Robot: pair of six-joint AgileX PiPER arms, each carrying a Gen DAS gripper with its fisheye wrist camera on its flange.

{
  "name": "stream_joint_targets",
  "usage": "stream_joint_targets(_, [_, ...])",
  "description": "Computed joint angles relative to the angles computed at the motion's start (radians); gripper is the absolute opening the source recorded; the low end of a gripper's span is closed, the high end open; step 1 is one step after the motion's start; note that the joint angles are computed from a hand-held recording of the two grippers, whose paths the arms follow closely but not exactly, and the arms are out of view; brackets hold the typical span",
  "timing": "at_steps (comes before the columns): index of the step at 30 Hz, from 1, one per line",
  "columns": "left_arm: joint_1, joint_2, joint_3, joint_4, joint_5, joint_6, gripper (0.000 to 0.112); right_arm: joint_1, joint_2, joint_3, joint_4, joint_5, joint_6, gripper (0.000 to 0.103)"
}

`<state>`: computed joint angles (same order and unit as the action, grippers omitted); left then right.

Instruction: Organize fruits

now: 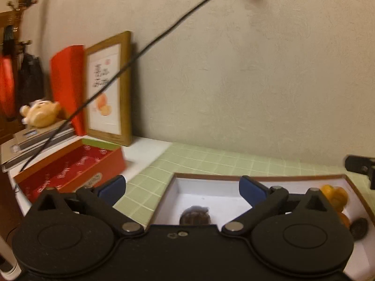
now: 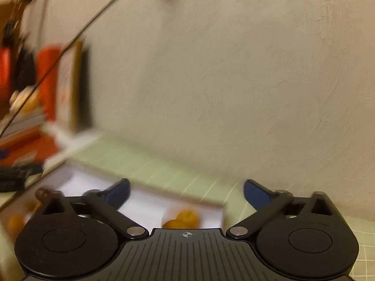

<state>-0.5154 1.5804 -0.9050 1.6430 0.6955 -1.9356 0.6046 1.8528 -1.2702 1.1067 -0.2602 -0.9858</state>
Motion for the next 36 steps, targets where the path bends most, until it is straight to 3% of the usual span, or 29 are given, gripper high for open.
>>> stream_joint_targets(2, [0.008, 0.001, 0.001, -0.011, 0.002, -0.005, 0.097, -0.026, 0.013, -0.030, 0.061, 0.085, -0.061, 0.103])
stream_joint_targets(5, [0.032, -0.009, 0.010, -0.008, -0.027, -0.015, 0.097, -0.029, 0.023, -0.044, 0.044, 0.095, -0.011, 0.103])
stream_joint_targets(21, [0.020, -0.035, 0.014, -0.034, -0.023, 0.005, 0.097, -0.017, 0.002, -0.019, -0.003, 0.106, 0.023, 0.103])
stream_joint_targets(36, [-0.023, -0.070, 0.004, -0.104, 0.034, 0.065, 0.097, -0.011, -0.048, 0.003, 0.159, 0.117, -0.121, 0.103])
